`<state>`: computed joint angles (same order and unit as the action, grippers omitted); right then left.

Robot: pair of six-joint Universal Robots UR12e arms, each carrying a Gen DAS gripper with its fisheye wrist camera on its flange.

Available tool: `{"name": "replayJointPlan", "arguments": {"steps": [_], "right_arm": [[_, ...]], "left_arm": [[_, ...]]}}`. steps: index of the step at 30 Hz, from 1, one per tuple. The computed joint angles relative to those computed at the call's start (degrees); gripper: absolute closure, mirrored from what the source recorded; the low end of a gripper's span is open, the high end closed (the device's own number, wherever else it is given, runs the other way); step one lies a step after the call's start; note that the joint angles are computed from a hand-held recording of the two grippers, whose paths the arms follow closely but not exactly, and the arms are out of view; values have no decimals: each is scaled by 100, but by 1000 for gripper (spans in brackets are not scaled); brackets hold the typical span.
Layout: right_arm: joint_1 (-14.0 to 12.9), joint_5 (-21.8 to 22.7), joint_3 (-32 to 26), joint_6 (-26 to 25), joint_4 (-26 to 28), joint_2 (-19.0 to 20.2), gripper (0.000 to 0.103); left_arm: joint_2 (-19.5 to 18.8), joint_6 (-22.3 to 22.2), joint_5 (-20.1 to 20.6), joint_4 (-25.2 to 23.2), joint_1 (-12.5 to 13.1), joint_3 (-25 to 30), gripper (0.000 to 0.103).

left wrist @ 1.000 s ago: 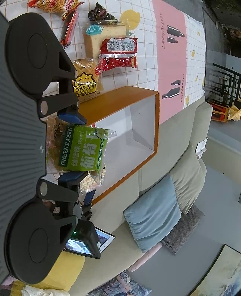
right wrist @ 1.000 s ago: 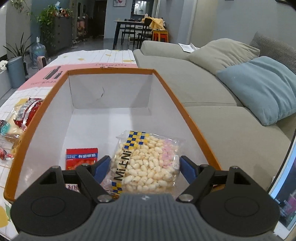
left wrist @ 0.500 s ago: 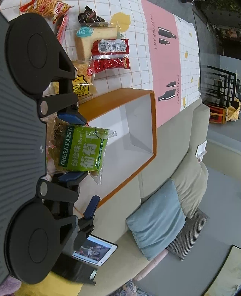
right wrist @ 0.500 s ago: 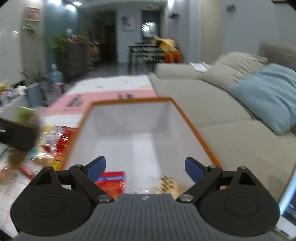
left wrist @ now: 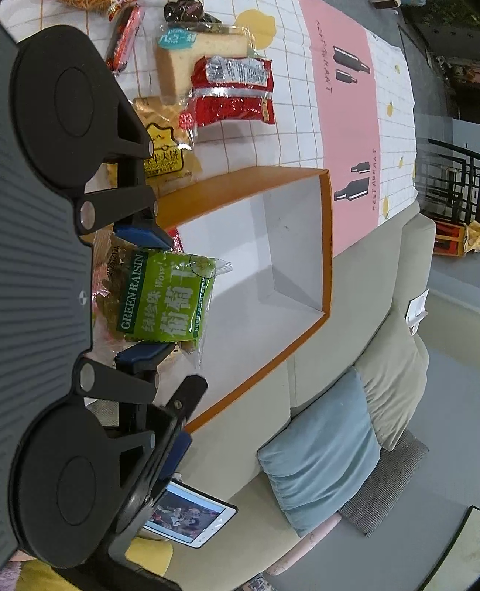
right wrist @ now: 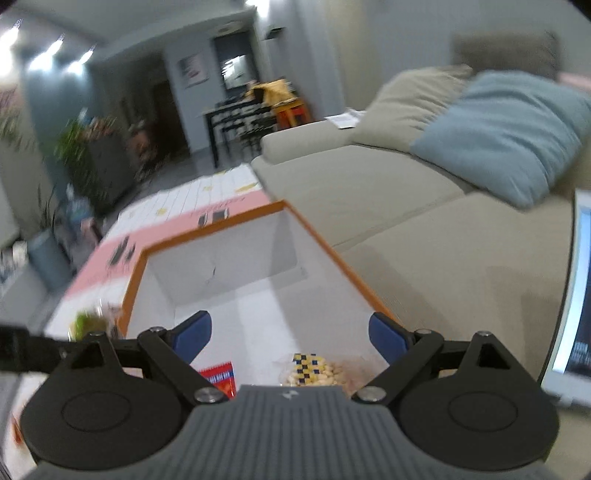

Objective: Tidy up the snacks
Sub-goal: 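Open the left gripper to drop the green raisin bag into the box, then move both tools back over the remaining snacks on the table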

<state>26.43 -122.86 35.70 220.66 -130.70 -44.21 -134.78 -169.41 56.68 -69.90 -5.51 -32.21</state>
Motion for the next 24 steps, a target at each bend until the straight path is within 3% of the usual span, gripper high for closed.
{"name": "replayJointPlan", "arguments": {"steps": [3,7,10,16,24], "right_arm": [[-17,-16,68,300,11,-37,13],[-25,-130,65,299,-41,-24,13],[-16,-281,85,295,-202,-13,13],[-37,-361,198,462,-265,-62,14],[-41,-344,170,405,-380,-29,14]], "left_arm": [[-93,-65,-21,-49,-31,144,43],[-202,-250,21,22,-91,286,44],[-340,-403,21,-62,-134,502,59],[-502,-521,134,-115,-186,753,60],[-365,-392,401,125,-170,540,39]]}}
